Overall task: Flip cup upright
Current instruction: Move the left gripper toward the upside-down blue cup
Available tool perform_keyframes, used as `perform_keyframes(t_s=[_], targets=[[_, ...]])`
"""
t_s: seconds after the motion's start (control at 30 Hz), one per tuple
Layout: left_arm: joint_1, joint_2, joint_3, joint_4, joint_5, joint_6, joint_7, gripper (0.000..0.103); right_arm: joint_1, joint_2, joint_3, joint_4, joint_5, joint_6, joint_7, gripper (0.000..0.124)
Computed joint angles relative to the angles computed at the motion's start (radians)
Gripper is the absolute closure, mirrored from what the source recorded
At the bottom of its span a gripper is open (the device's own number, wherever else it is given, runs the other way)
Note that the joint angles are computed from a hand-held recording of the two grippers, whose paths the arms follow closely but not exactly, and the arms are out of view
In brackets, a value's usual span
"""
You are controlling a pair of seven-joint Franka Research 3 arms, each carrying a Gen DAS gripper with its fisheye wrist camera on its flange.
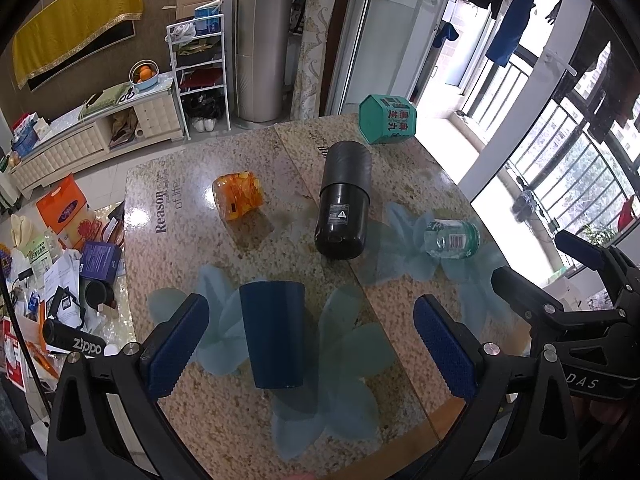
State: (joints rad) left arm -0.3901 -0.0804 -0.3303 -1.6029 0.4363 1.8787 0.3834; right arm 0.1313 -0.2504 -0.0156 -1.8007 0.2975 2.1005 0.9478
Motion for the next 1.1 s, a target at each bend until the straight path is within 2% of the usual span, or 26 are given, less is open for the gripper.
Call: perform_keyframes(t_s=[0.4, 0.63, 0.87, 1.1], targets=[[0.001, -0.009, 0.0, -0.021, -0.009, 0.002, -0.004, 0.0, 0.001, 0.0, -0.004, -0.007, 0.009, 0.0, -0.013, 0.021], [0.017, -0.045, 0.016, -0.08, -0.077, 0.019, 0.007, 0.0, 0.002, 0.017, 0.0, 0.004, 0.004, -0.022, -0.01, 0.021], [0.038, -0.082, 0.038, -0.167, -0.205, 0.015, 0.031, 0.0, 0.009, 0.044, 0.005, 0.026, 0.004, -0.072, -0.014, 0.021], [0.055, -0.041, 0.067, -0.242, -0.378, 0.038, 0.108, 0.0, 0.016, 0.081, 0.01, 0.059, -0.014, -0.126, -0.06, 0.021]])
